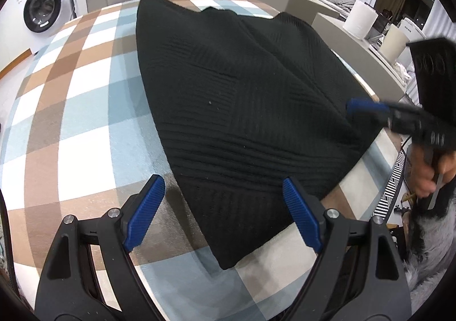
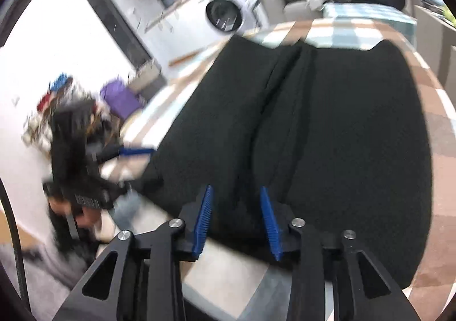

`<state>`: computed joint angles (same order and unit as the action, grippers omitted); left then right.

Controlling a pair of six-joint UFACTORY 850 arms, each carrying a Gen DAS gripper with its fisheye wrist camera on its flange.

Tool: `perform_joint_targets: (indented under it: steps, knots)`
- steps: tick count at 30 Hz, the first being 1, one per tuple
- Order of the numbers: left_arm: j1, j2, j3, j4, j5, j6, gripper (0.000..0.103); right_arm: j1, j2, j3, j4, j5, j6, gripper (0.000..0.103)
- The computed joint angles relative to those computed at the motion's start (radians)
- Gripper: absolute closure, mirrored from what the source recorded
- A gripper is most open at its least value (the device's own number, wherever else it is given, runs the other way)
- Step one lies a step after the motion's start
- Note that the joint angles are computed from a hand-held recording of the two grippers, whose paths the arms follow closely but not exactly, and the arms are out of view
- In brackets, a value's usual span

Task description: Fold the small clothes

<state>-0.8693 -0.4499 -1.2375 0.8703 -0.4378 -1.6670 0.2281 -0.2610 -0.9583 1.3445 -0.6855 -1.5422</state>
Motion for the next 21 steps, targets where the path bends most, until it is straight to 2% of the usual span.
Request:
perform_joint_targets:
  steps: [1,5,10,14,15,17,21]
  knots:
    - [0.001,-0.007,-0.007,-0.023,-0.004,0.02,0.02,0.003,-0.012,-0.012,0.006,0.022,0.021,0.06]
    - [-0.003,-0.015,-0.019,-0.061,-0.018,0.077,0.02,0.01,-0.111,-0.097,0.02,0.017,0.146,0.056]
    - [-0.005,-0.002,-0.007,-0.054,-0.01,0.079,0.02,0.037,-0.181,-0.186,0.036,-0.034,0.189,0.055]
    - [-0.002,0.004,0.0,-0.051,-0.007,0.069,0.02,0.091,-0.209,-0.24,0.02,0.051,0.208,0.055]
    - [-0.002,0.006,0.002,-0.044,-0.008,0.06,0.02,0.099,-0.21,-0.243,0.03,0.072,0.192,0.059]
    - [-0.001,0.012,0.01,-0.022,-0.008,0.03,0.02,0.121,-0.205,-0.239,0.06,0.132,0.128,0.089]
    - [0.003,0.041,0.038,0.045,0.006,-0.06,0.02,0.123,-0.146,-0.188,0.171,0.157,-0.048,0.098]
